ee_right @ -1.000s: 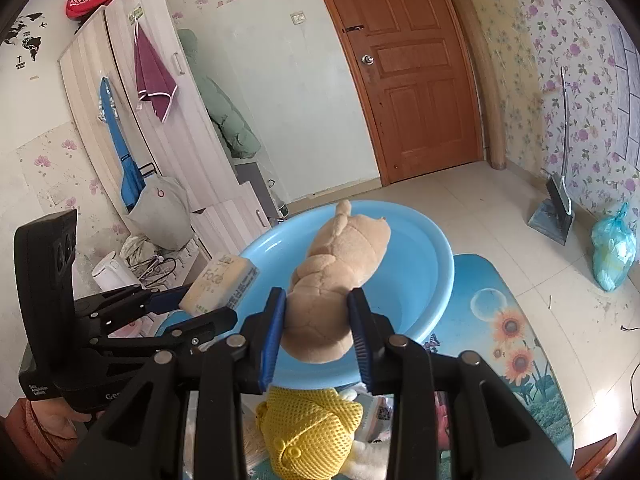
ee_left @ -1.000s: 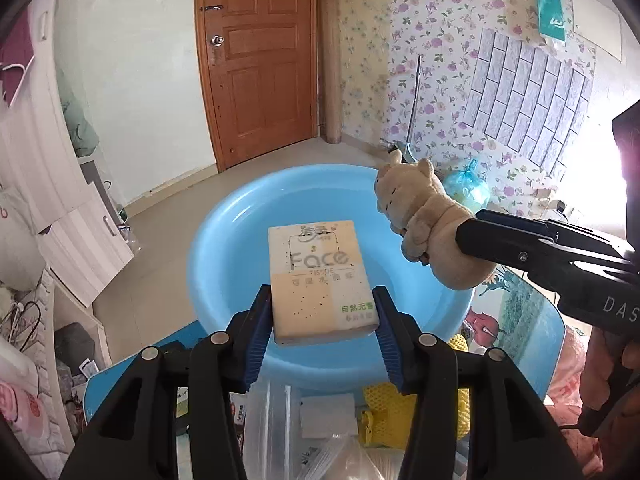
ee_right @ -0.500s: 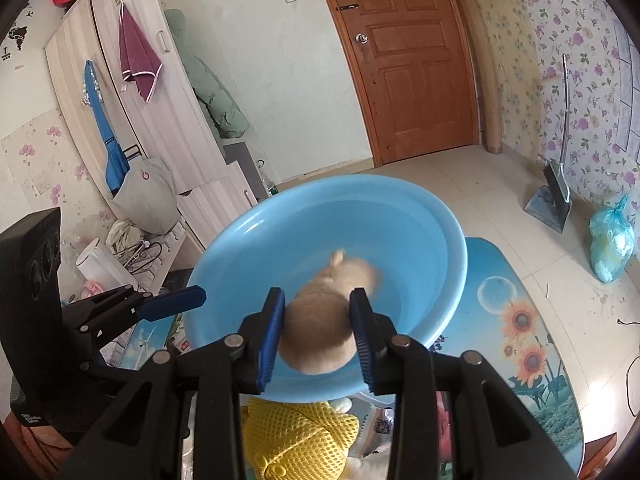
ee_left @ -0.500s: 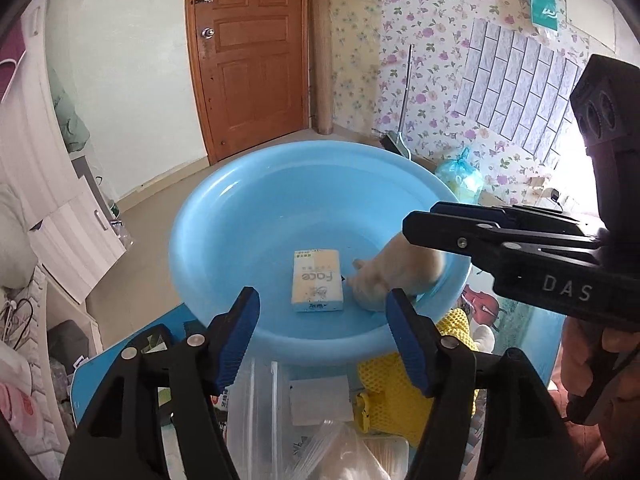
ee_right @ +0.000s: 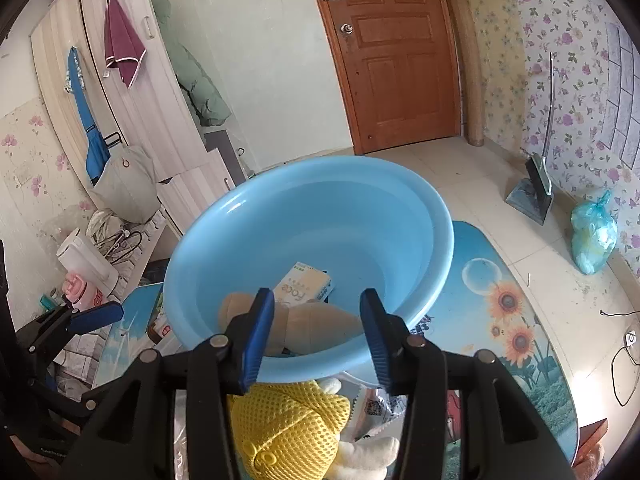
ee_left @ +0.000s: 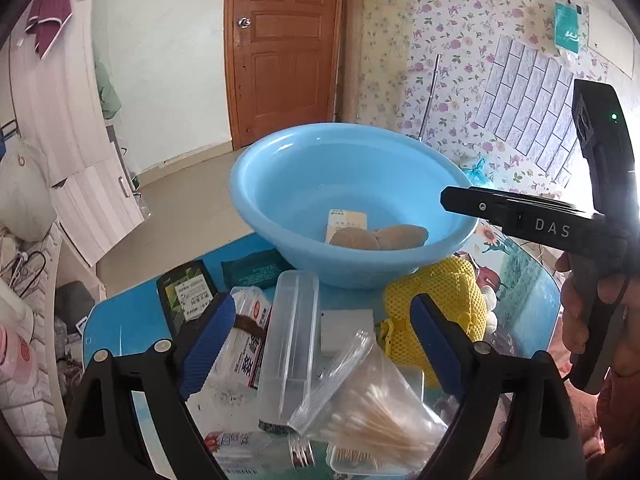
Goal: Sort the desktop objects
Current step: 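Carry both items over the blue basin and open both tools to drop them, then move both open tools back from the basin toward the table items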
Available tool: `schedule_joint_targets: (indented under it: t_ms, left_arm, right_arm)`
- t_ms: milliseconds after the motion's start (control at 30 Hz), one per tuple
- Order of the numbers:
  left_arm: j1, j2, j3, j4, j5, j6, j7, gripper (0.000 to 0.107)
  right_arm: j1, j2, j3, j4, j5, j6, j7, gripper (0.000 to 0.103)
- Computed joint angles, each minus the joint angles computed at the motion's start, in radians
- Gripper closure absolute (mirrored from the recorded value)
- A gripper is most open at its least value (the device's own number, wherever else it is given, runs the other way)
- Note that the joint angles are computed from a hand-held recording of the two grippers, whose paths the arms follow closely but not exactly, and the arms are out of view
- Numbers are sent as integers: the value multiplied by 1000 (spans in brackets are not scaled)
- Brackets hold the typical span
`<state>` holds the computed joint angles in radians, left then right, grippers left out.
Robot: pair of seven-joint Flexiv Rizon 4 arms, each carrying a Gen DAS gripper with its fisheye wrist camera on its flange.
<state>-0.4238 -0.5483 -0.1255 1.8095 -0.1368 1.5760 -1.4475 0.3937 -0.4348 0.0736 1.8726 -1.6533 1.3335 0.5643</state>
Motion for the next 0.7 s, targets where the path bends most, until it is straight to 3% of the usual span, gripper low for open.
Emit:
schedule_joint_targets:
  t_ms: [400,700]
  left_arm:
    - [-1,45,36,128,-2,40,-70,15]
    - [75,61,-43,216,-14,61,-74,15]
  right_arm:
    - [24,47,18,61,29,-48,-22,58]
    - [24,59,36,105,9,-46,-19,58]
